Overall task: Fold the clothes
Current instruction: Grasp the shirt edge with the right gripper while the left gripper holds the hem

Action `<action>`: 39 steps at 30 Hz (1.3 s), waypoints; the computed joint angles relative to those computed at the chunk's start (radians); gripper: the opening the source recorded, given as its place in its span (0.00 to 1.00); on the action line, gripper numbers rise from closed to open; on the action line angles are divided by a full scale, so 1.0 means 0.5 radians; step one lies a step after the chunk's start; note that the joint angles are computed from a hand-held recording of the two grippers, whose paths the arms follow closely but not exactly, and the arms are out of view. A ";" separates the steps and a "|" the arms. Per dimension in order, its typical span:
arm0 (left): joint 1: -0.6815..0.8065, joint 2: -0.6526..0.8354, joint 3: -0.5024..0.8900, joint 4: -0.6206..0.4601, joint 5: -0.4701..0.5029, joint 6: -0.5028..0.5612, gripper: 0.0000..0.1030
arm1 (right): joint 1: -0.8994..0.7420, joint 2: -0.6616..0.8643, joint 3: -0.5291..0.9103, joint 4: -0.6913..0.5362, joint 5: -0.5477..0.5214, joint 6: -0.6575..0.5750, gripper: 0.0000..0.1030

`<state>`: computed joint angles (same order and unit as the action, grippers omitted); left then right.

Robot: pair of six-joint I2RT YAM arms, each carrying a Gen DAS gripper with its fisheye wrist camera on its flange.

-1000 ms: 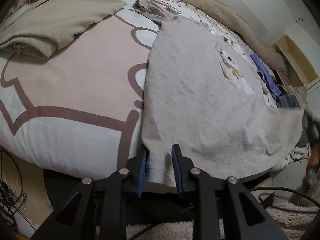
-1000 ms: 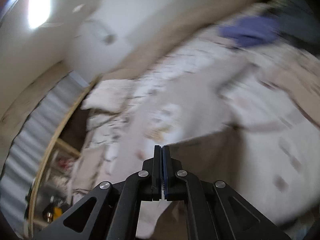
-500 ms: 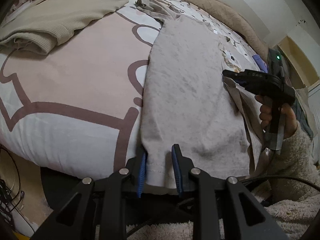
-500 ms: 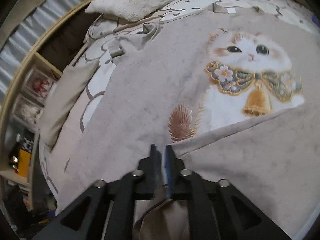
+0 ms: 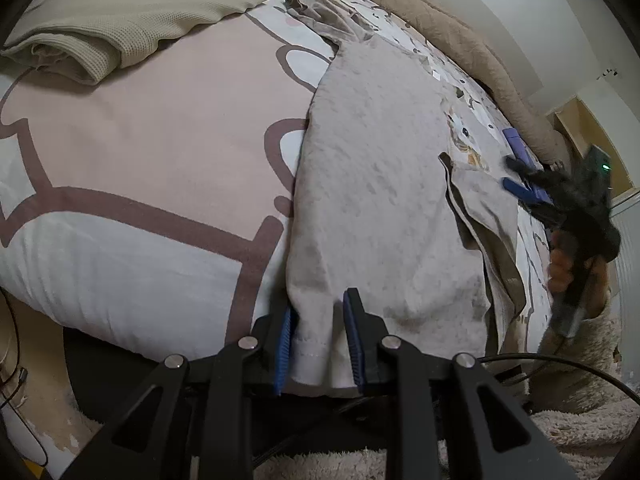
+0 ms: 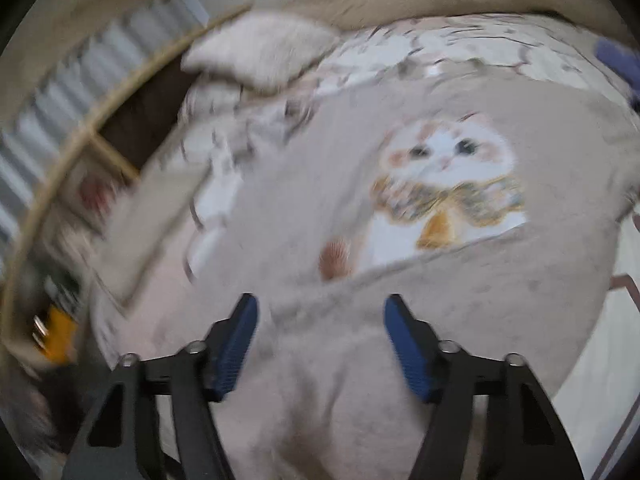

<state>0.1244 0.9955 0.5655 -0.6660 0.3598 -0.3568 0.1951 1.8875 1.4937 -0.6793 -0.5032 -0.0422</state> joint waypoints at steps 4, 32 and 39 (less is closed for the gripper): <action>0.054 0.002 -0.019 0.021 0.060 0.030 0.24 | 0.222 0.043 -0.070 0.072 0.303 -0.101 0.57; 0.176 -0.093 0.591 -0.293 0.321 0.124 0.05 | -1.719 -1.353 -0.506 -0.171 -0.524 -0.148 0.06; -0.178 0.093 0.503 -0.386 -0.284 0.204 0.06 | -1.814 -1.233 -0.795 -0.277 -0.124 -0.667 0.06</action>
